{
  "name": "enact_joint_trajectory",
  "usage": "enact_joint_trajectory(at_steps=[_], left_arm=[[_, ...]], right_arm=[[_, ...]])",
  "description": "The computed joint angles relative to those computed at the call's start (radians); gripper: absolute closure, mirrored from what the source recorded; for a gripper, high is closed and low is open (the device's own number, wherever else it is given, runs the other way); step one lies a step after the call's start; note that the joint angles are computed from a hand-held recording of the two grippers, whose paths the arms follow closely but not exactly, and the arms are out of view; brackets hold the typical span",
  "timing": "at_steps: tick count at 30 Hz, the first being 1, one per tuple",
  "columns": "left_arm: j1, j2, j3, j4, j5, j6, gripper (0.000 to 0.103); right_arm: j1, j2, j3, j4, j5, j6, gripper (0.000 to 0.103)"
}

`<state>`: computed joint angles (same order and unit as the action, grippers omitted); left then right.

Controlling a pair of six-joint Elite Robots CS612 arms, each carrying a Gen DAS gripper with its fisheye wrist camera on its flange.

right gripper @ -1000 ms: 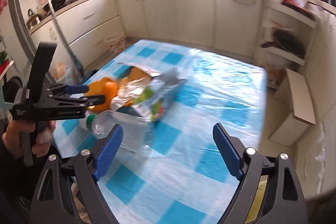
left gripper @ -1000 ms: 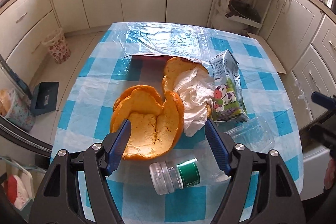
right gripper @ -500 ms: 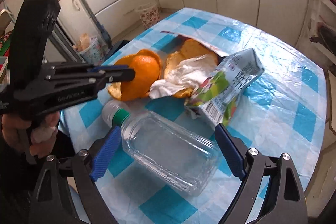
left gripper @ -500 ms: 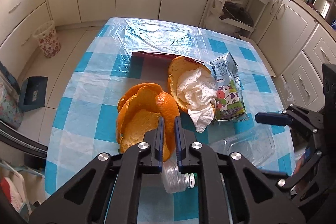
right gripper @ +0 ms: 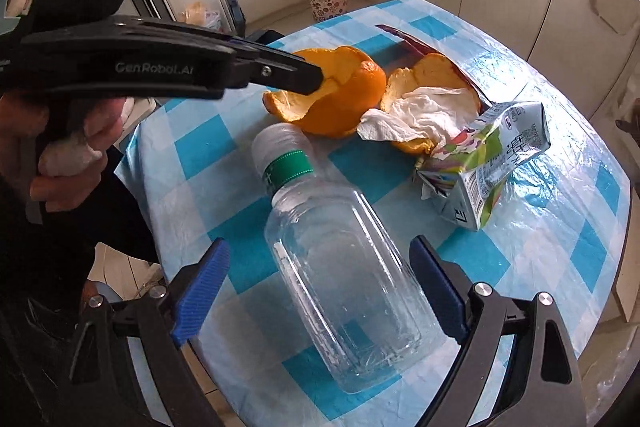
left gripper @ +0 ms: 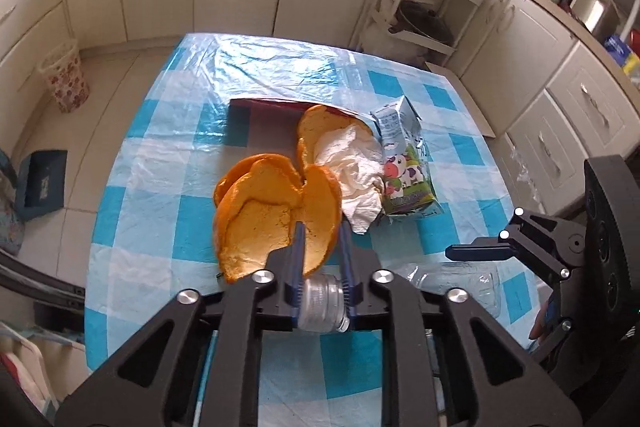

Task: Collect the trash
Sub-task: 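Grasp the clear plastic bottle with the right tool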

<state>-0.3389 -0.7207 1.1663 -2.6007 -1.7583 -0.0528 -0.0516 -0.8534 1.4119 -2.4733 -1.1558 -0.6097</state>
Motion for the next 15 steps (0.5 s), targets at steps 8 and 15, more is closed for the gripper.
enact_joint_trajectory(at_steps=[8, 15], left_arm=[[-0.041, 0.022, -0.024, 0.027, 0.147, 0.083, 0.097], [0.027, 0.024, -0.045, 0.029, -0.126, -0.058, 0.099]], right_arm=[[-0.014, 0.003, -0.007, 0.036, 0.016, -0.003, 0.039], [-0.024, -0.007, 0.0, 0.056, 0.016, -0.012, 0.043]])
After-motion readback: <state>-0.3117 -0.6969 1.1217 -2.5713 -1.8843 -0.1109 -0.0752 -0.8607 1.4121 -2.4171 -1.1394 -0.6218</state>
